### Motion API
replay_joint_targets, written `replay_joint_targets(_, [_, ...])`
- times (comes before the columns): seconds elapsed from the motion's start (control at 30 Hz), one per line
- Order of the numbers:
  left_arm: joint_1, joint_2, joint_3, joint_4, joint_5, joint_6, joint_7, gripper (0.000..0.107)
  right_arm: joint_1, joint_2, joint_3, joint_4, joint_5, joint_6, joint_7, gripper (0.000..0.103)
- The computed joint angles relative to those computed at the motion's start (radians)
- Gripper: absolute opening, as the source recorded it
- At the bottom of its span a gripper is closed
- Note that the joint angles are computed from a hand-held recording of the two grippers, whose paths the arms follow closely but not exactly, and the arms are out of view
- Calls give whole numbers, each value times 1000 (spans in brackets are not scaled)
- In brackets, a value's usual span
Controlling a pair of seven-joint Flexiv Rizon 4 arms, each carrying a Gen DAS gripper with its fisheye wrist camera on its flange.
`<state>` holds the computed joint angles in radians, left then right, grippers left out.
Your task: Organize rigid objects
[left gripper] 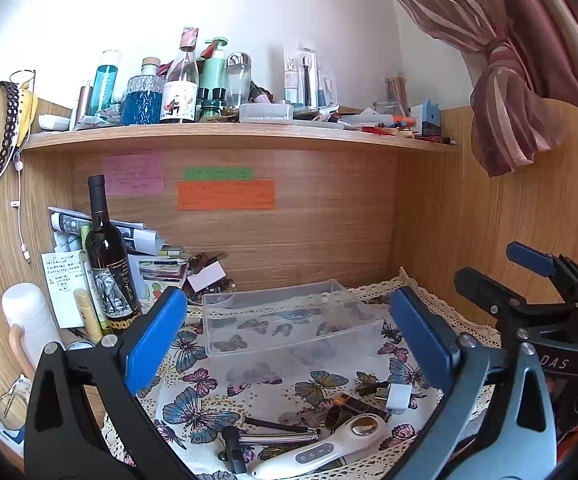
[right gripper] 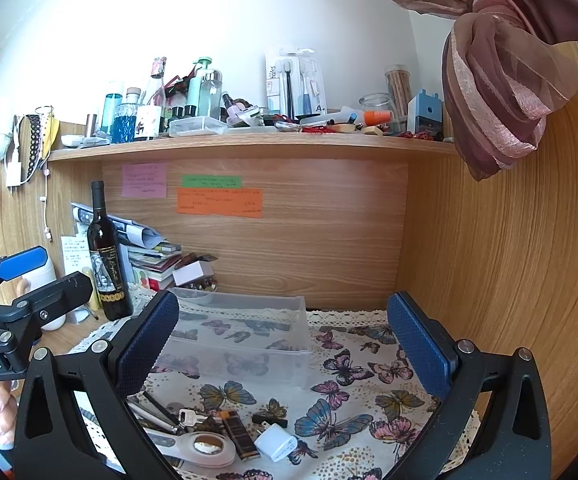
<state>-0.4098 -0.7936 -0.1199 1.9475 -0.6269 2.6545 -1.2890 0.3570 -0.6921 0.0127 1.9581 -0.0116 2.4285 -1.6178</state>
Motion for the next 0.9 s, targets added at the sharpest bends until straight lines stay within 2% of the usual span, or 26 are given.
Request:
replay_joint_targets(0.6, [-1,-5,-1,-3,16,6,0,103,2,4,1,3,0,-1,-4,103])
replay_joint_targets(0.77, [9,-8,-5,-6,31,-18,-8,103,16,-6,-9,-13,22,-19,-15,103])
replay_joint_targets(0.9, [35,-14,-7,-8,50,-62,-40,103,-23,-19,10,-32,-34,-78,34,103])
